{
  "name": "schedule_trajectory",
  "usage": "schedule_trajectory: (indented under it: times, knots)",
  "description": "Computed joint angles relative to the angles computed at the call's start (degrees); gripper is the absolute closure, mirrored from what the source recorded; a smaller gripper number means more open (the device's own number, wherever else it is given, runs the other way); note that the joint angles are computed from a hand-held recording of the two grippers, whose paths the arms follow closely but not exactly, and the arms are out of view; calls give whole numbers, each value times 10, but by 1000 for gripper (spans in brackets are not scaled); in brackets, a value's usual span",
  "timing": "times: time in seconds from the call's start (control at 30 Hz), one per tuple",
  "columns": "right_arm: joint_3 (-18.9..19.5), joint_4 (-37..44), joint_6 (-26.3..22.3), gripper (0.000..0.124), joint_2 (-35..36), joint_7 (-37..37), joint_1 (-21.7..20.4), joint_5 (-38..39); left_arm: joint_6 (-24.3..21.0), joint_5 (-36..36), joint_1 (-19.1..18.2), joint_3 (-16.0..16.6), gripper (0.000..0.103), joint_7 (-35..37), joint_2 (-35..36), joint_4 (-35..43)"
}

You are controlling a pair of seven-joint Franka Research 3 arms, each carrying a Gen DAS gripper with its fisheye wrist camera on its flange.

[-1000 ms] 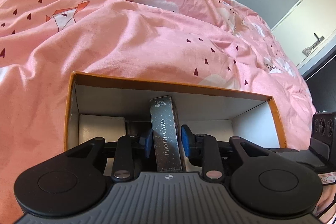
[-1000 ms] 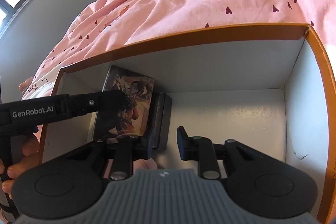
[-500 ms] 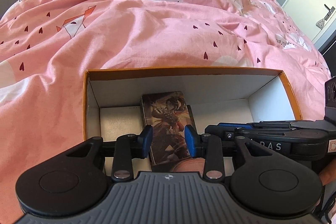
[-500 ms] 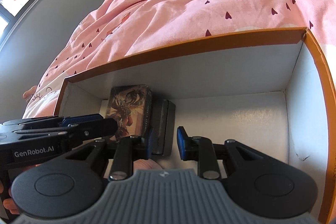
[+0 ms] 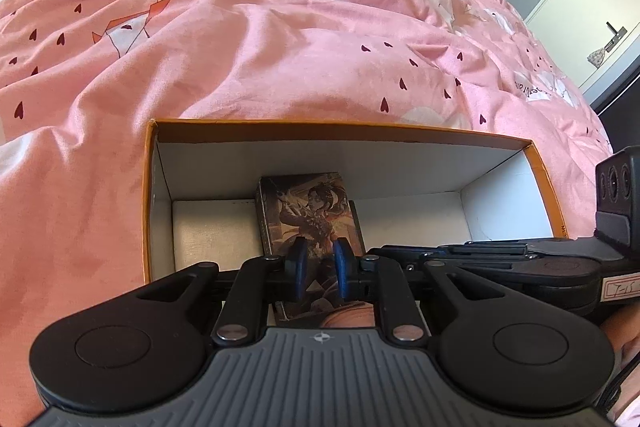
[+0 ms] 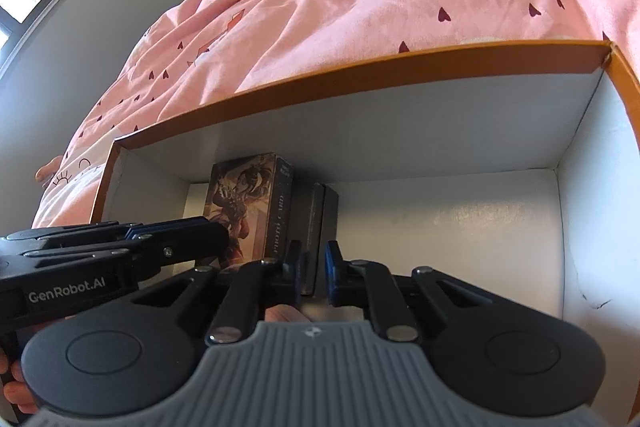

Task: Organize objects
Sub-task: 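Lower the PHOTO CARD box beside the gray box and open the left tool, then lift both tools out and move them toward the plush toys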

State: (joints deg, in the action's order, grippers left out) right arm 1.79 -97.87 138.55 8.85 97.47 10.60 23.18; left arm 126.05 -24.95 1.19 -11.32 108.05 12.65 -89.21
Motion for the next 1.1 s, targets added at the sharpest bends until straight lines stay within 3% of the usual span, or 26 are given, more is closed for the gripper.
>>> schedule_trajectory:
  times: [0.27,0.43,0.7,0.87,1.0,1.1]
  knots:
    - [3,10,-19,113,10,-8,-5,29,9,-1,0,0,83,2,-10,-11]
    - [1,-24,6,109,-32,-18,-1,15,42,-32,-3,3,83,37,-65,-66]
    - [5,-147,87,106,-160,-26,11,-10,95,-99,-47,36,83,101,-197,-184]
    - [16,-235,138,96,-249,0,14,-28,80,-109,-81,66,83,98,-267,-244]
    - [33,-305,153,92,-325,46,1,-57,64,-100,-104,83,83,93,-318,-292]
    - [46,-350,137,92,-378,76,-10,-81,49,-97,-120,95,83,85,-350,-326]
